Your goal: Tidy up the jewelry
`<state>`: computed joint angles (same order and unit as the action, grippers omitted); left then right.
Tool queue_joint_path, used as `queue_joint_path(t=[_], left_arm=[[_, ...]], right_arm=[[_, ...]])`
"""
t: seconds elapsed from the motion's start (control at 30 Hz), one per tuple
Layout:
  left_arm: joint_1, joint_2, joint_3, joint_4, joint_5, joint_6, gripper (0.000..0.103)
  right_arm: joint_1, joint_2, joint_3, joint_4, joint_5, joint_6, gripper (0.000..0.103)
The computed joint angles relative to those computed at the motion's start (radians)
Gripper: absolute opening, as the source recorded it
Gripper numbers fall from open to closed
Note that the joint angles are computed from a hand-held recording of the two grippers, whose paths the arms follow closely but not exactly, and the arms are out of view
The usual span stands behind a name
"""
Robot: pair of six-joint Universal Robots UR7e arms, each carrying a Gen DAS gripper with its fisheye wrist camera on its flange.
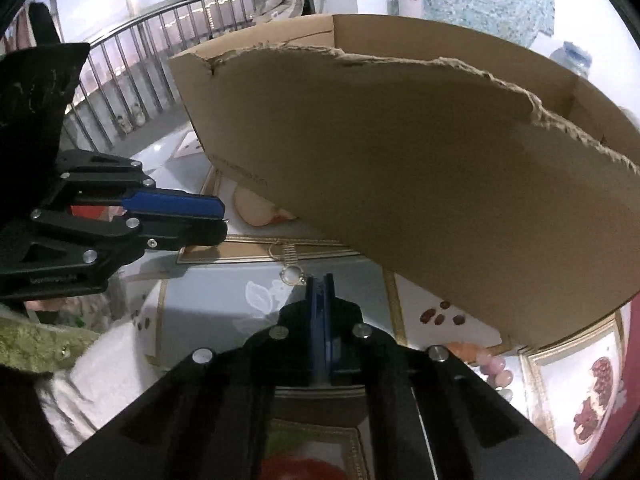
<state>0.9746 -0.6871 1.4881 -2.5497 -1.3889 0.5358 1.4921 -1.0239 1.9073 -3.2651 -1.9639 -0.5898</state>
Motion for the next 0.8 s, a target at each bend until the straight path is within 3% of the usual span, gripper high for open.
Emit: queue_joint_path(t=[0.57, 0.63, 0.8], left_arm=[[-0.004, -0.056, 0.066, -0.052, -0.002, 0.017, 0.012], [-0.003, -0.06, 0.072, -0.056, -0.002, 0.018, 0.012], [-0.002, -0.061, 0.073, -0.058, -0.005, 0.017, 0.012]], right_arm=[[0.03, -0.07, 0.093, -0.164, 0.059, 0.031, 0.002], [0.018, -0.088, 0.09, -0.117, 0.06, 0.082, 0.002], [0.008, -0.085, 0.068, -0.017, 0.023, 0.149, 0.014]])
